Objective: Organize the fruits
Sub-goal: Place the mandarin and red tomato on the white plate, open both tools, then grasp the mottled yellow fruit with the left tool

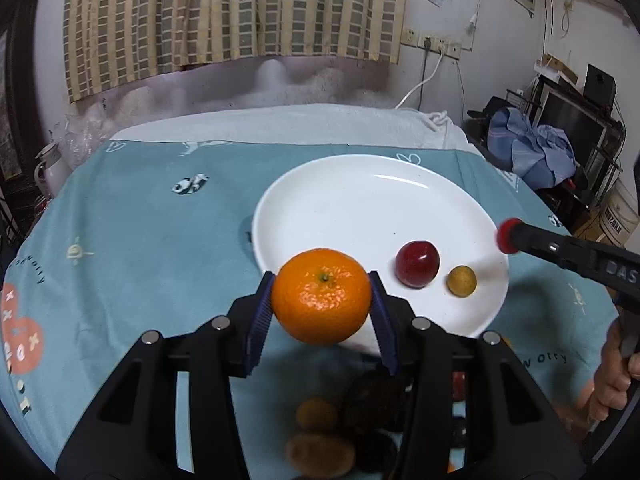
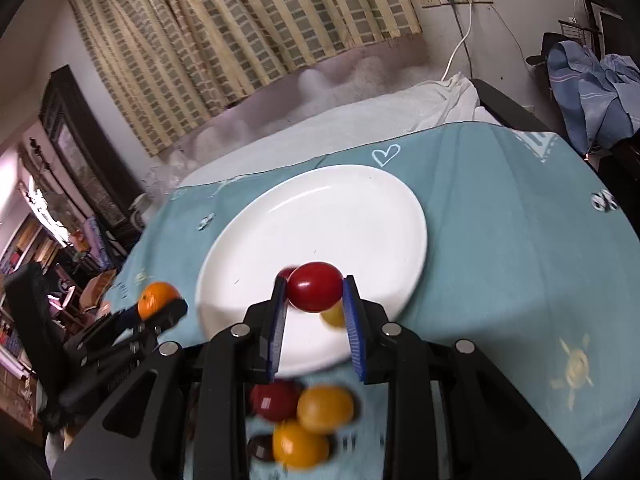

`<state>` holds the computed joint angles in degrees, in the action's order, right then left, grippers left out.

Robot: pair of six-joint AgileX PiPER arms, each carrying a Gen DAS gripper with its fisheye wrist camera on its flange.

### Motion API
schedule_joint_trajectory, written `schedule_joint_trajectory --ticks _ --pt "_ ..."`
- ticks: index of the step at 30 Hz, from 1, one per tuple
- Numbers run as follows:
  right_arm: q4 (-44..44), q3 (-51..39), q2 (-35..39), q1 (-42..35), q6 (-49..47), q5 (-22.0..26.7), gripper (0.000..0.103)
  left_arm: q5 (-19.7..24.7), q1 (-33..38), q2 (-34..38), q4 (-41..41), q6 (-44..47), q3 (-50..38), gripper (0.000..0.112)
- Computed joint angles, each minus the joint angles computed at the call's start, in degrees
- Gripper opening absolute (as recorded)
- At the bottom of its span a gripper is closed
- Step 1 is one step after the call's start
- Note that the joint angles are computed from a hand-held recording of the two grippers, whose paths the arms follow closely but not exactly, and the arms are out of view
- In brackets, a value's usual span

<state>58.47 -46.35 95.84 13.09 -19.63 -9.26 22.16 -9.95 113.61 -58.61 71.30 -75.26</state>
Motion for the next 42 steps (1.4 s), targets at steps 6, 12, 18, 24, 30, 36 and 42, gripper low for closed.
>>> schedule_joint_trajectory --ticks 6,12,18,24,30,36,42 --pt "-16.93 -4.73 7.56 -5.01 18.42 4.9 0.03 -0.9 -1.9 3.31 2.63 -1.75 -2.98 0.062" --pt "-15.47 -1.34 4.31 -3.35 18.2 0.12 0.061 -1.24 -0.38 0.54 -5.23 6.23 0.0 0.071" --pt "1.2 0.56 0.24 1.8 -0.78 -6.42 0.063 -1.56 2.34 -2.71 -11.64 12.77 4.05 0.075" --pt "11.92 7.28 -5.46 11.78 -9.35 -13.59 0.063 1.85 9.26 -6.98 -18.61 20.42 10.73 0.078" --pt "15.98 13.24 -7.18 19.34 -7.54 -18.27 0.065 1.94 13.44 -10.17 -25.72 33.08 20.14 0.078" --pt "14.24 15.61 -8.45 19.28 -3.13 -18.67 0.065 5.75 14.32 -11.53 -26.25 37.83 22.88 0.085" --pt "14.93 14.89 -7.83 17.49 -4.28 -16.22 0.065 -0.17 9.96 -9.77 -23.84 38.07 22.72 0.086"
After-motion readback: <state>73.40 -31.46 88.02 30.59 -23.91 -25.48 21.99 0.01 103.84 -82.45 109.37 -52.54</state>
